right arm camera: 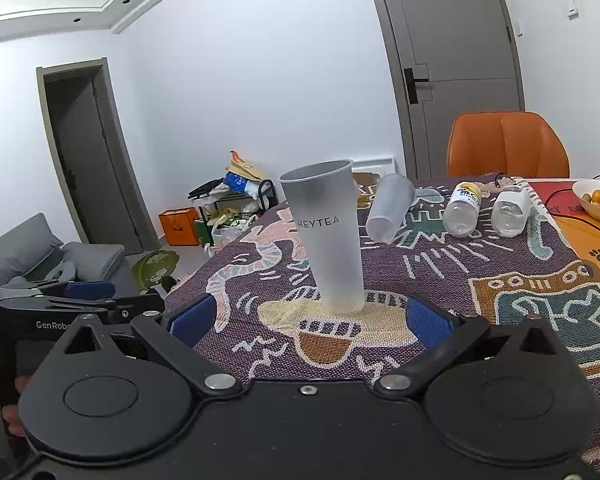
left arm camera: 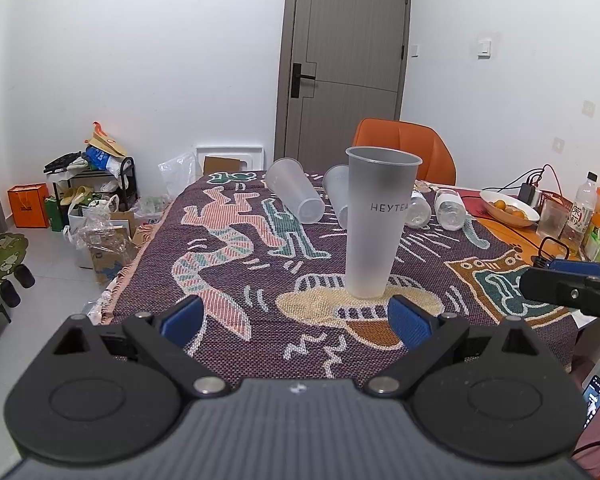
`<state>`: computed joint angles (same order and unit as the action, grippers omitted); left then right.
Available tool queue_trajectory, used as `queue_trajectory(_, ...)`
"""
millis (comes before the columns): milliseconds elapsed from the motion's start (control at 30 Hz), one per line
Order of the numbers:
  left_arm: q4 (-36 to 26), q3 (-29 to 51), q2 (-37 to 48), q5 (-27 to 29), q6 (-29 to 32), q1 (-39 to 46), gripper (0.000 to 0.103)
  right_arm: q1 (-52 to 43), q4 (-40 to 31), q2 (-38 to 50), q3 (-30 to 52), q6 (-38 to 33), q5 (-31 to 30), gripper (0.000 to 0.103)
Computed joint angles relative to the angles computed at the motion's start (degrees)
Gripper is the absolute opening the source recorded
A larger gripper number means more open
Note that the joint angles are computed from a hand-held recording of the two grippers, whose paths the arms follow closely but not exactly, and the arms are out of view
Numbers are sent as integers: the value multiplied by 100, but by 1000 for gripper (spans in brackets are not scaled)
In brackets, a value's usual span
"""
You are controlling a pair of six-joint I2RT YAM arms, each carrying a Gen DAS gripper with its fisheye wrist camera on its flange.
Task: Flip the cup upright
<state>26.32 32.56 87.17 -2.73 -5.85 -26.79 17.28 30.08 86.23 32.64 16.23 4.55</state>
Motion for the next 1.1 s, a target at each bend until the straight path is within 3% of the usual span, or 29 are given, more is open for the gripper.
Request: queue_trajectory(1100, -26, -12, -16, 18, 19, 61, 98, -11, -49, -13, 28, -3, 16, 103)
